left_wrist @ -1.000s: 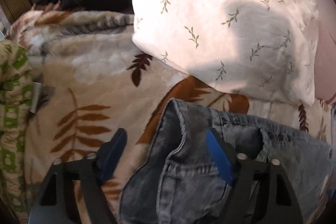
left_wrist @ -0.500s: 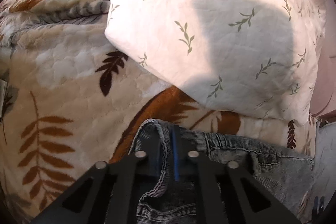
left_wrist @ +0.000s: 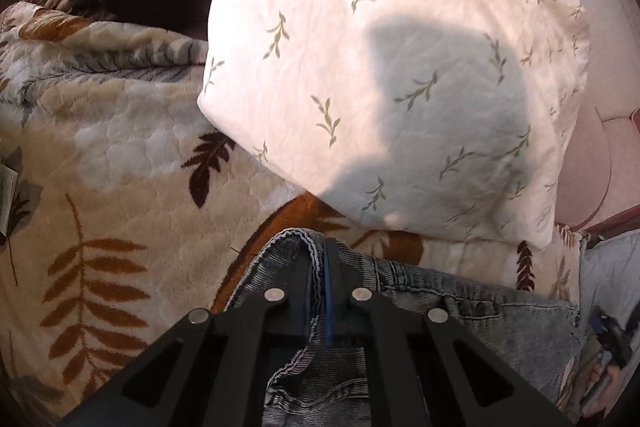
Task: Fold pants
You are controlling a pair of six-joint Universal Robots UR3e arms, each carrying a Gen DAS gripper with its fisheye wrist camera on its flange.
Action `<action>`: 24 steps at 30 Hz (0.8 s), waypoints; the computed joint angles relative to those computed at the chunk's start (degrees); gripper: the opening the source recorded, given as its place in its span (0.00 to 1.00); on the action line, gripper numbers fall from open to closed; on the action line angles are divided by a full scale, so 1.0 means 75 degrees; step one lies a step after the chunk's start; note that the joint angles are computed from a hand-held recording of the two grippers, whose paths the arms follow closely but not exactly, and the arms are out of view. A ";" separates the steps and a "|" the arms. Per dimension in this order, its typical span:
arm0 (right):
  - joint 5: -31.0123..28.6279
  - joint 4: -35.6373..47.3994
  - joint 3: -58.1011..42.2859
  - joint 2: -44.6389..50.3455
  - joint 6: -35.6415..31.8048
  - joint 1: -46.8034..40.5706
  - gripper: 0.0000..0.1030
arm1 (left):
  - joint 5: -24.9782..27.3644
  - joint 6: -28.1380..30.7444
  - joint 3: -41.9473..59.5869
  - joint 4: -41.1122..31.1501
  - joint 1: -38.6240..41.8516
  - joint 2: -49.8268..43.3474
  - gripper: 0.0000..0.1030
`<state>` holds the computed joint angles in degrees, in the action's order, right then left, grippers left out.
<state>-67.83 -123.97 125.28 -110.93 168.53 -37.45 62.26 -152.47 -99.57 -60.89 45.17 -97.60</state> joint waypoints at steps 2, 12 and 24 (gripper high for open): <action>-0.0730 -0.0528 -0.0325 0.1076 0.0438 0.0582 0.67 | 0.0034 0.0052 0.0030 -0.0042 0.0022 0.0014 0.06; -0.1724 -0.1375 -0.0426 0.2166 0.0860 0.1285 0.14 | -0.0122 -0.0045 0.0237 -0.0340 0.0246 0.0014 0.06; 0.1172 0.0486 -0.0304 -0.2095 0.0244 -0.0854 0.13 | -0.1783 0.2401 0.1580 -0.4962 0.2633 0.1807 0.06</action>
<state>-59.04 -120.32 123.00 -126.64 170.36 -43.86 48.89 -134.46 -87.72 -98.11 64.92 -84.05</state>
